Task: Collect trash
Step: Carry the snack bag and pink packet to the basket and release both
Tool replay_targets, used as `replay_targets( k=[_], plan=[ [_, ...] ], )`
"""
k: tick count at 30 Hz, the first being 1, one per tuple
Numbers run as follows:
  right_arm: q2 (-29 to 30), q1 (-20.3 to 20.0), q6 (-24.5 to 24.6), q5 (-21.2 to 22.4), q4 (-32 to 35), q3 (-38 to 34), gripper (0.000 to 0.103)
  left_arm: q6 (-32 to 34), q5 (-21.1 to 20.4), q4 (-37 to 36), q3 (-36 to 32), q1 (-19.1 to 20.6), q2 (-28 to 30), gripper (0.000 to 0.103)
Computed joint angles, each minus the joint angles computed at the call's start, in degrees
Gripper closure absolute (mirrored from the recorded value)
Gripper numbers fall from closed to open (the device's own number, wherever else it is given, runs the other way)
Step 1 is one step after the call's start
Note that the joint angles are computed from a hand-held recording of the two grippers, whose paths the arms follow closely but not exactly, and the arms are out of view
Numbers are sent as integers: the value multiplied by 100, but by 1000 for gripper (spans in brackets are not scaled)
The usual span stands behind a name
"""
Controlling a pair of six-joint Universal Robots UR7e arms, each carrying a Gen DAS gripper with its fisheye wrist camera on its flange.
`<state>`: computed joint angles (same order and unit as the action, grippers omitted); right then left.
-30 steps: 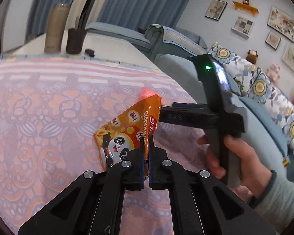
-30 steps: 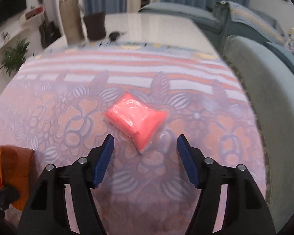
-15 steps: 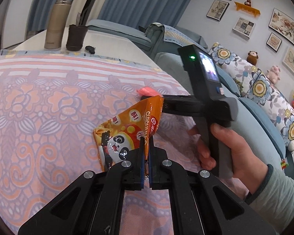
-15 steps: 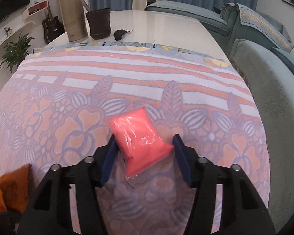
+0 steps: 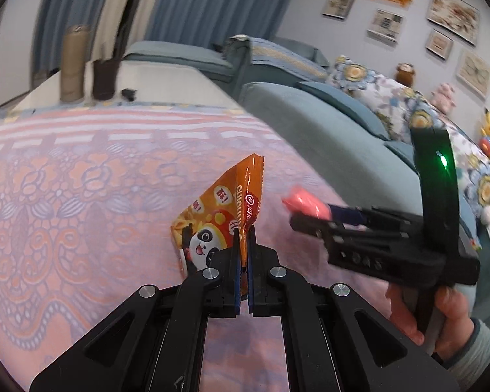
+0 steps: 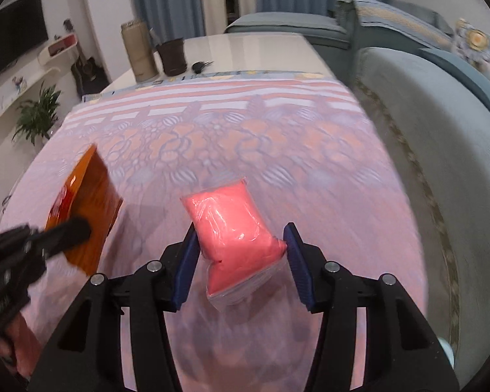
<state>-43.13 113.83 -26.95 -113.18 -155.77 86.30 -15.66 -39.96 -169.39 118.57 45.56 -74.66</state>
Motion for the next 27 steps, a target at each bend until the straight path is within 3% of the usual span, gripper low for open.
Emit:
replay_targets(
  k=[9,15,20,27],
  plan=[
    [-1830,-181,303,-140,-944,1717,55,362,-383,118,-443,-772,383,103],
    [-2901,-511,501,-381,-1423,2500,55,758,-1274,232,-1078,-1038,1045,103],
    [-3472,-1000,880,-613,-1331,2838,55,1011,-2130,673,-1598,-975,1663,103],
    [-3686,-1693,1386,-834,-1058,3121,54,1138,-3529,1549,-2058,-423,2457,102]
  ],
)
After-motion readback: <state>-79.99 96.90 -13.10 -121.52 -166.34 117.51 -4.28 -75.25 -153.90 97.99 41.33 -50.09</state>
